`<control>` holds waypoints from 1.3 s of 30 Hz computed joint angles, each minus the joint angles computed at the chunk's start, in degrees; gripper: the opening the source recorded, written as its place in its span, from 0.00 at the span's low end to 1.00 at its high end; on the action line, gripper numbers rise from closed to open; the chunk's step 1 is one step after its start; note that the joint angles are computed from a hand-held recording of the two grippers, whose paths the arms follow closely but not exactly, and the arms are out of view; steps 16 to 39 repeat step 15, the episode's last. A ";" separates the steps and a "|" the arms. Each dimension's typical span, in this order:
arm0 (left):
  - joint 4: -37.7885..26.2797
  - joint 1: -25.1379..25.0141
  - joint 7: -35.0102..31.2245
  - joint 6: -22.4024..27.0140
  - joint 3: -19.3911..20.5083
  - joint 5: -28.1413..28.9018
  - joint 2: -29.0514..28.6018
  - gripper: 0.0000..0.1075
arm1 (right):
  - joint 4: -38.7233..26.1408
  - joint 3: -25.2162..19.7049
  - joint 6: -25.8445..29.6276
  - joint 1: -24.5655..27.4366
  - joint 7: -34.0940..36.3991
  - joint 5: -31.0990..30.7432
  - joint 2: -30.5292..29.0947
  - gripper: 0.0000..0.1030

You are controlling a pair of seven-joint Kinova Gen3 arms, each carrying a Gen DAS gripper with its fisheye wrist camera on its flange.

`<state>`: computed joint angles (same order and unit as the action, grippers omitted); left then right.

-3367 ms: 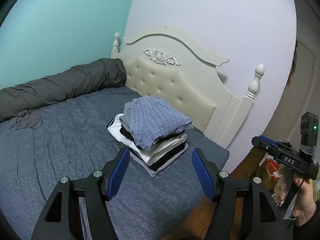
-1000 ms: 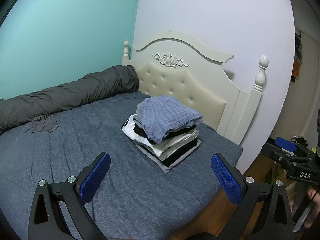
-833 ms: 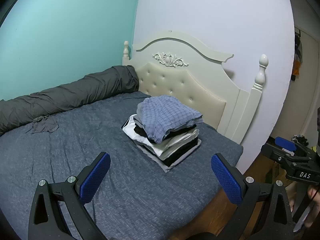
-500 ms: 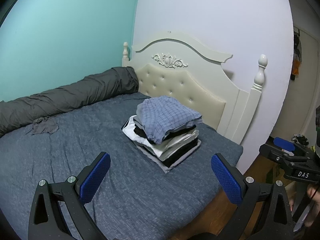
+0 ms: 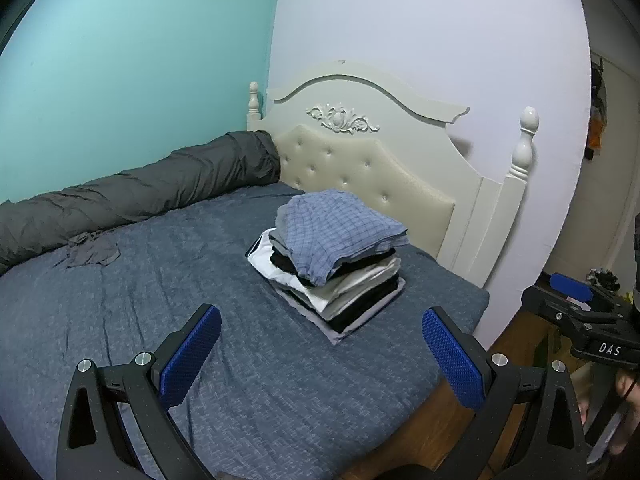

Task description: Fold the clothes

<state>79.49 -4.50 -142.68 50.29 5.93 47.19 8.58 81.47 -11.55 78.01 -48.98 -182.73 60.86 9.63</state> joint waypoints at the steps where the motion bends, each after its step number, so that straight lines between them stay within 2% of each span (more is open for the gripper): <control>1: 0.22 0.04 -0.15 -0.32 0.01 0.02 -0.10 0.95 | 0.00 0.00 0.00 0.00 0.00 0.00 0.00 0.96; 39: 0.35 0.10 -0.76 -0.21 0.07 0.59 0.07 0.95 | 0.25 -0.07 -0.15 0.20 -0.27 0.02 -0.19 0.96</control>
